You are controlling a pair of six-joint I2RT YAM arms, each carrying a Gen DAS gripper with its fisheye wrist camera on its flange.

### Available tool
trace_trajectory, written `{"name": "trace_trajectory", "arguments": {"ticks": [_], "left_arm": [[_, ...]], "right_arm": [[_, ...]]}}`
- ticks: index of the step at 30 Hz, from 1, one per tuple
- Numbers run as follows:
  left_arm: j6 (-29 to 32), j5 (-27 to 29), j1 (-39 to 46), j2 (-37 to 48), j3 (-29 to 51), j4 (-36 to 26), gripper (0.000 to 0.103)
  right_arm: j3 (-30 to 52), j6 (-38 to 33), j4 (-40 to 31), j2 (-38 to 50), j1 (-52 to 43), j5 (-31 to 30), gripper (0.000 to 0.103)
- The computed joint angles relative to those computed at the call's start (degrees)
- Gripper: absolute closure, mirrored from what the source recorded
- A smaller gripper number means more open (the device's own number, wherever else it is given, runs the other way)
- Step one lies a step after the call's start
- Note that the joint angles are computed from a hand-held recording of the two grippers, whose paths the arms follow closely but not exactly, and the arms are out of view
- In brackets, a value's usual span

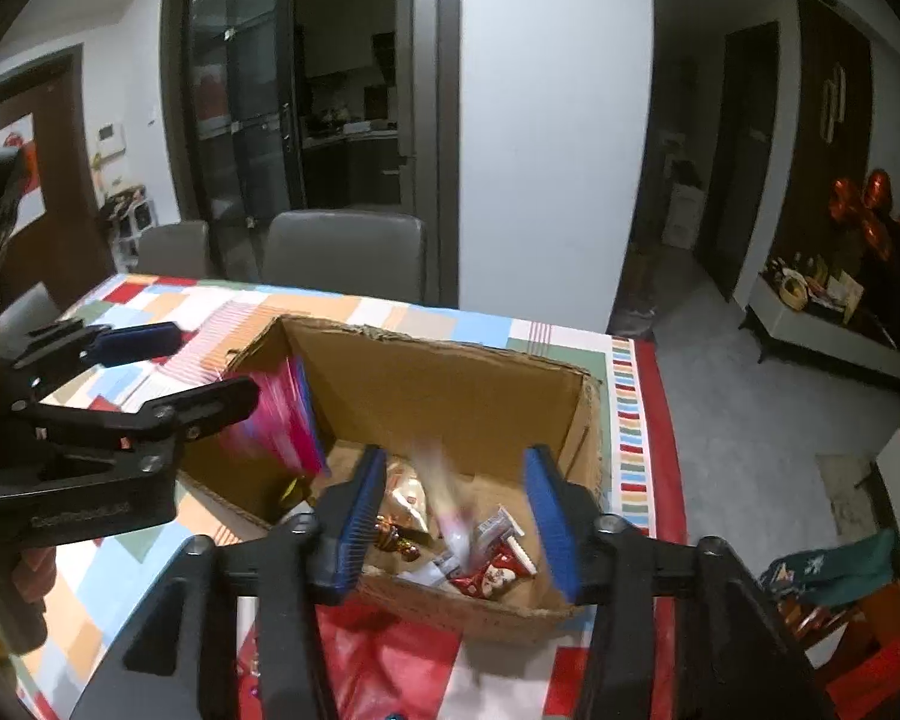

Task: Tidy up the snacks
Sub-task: 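Lift both packets over the box and open both tools to drop them, then move both open tools back down toward the candies on the table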

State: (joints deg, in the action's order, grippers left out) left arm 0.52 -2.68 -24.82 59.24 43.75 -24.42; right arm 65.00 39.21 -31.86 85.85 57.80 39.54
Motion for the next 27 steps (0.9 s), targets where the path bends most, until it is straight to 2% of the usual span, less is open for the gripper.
{"name": "trace_trajectory", "arguments": {"ticks": [7,19,24,27], "left_arm": [[-0.65,-1.30,-1.37,-8.77,-4.20,-3.11,0.028],[-6.76,-6.34,-9.67,-24.50,-10.18,-13.77,0.028],[-12.04,-14.67,-18.44,-32.38,-13.03,-19.19,0.028],[-17.54,-22.71,-27.53,-36.19,-14.41,-23.92,0.028]], "right_arm": [[-2.67,4.15,-1.63,-2.33,3.26,1.07,0.053],[-5.13,15.54,-8.64,-4.68,13.90,6.08,0.053],[-5.90,22.18,-11.69,-3.74,19.15,9.35,0.053],[-6.78,26.32,-13.13,-2.88,21.88,10.88,0.053]]}}
